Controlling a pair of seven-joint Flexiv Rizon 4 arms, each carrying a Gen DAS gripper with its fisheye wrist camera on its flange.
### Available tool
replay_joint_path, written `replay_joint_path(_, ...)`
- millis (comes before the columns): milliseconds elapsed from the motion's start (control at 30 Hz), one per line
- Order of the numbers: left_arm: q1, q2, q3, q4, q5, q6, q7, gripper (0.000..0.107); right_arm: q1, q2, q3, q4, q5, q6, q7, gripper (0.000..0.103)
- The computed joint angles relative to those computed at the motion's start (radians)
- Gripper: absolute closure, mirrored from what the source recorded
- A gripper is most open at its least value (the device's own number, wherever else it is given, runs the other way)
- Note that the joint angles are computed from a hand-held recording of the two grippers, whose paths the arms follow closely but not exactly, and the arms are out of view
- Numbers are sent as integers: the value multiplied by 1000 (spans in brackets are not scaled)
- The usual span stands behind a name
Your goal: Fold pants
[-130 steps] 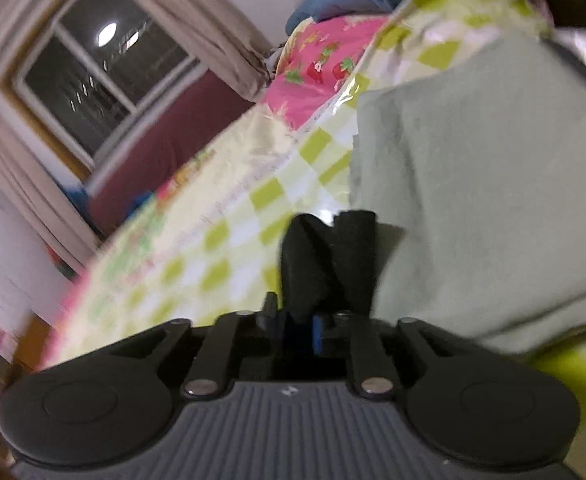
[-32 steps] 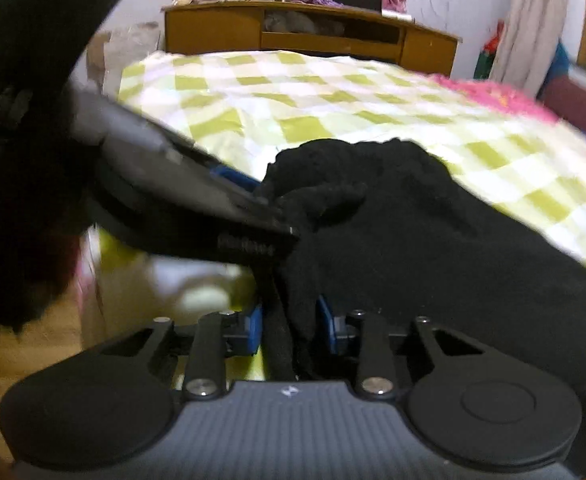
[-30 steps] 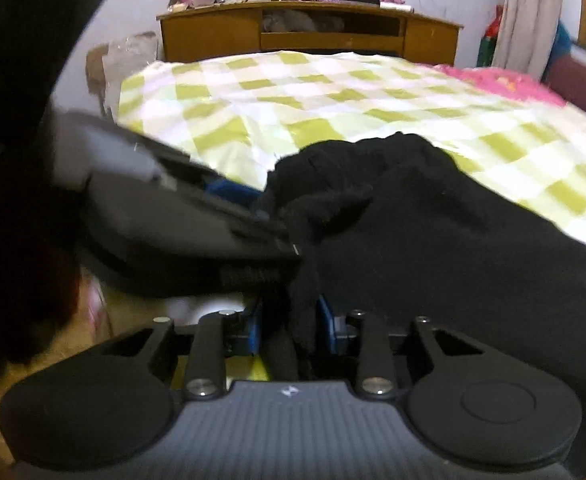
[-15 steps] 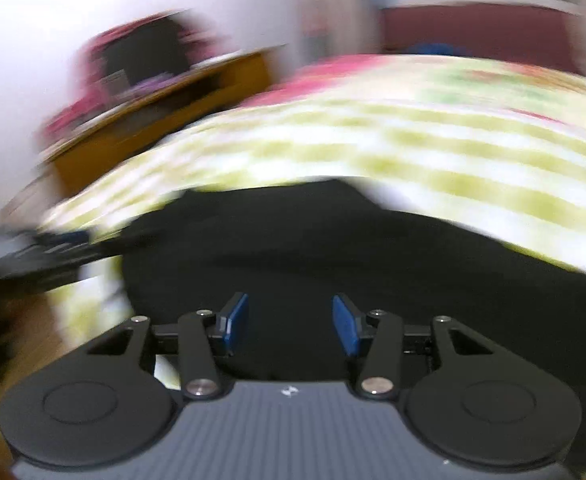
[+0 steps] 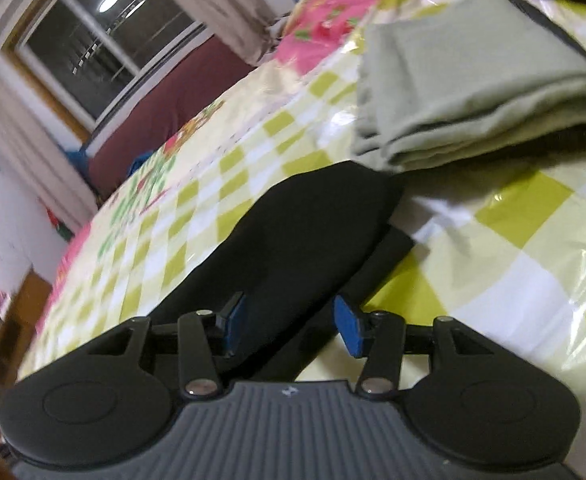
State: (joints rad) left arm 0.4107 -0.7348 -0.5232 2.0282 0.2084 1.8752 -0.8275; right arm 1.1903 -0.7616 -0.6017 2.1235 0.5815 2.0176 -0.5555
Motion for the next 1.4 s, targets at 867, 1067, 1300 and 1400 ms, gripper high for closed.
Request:
replay_joint_path(867,-63,-24,0,-9,1,-10,114,53,-145,61,195,-87,219,107,-193,98)
replay_joint_path(1067,-65,-26,5,-9,4,-9,118,53,-305,36,381,-97,192,166,-113,92)
replay_joint_path(1300,-55,-45,-12,-23,7,-11,112,48,-170,42,202,-138,313,13,-271,68)
replay_joint_path(1400,-22,-48,-50,-9,13,-13,106,47,-88,16,91,-126,346,-39,-218,68)
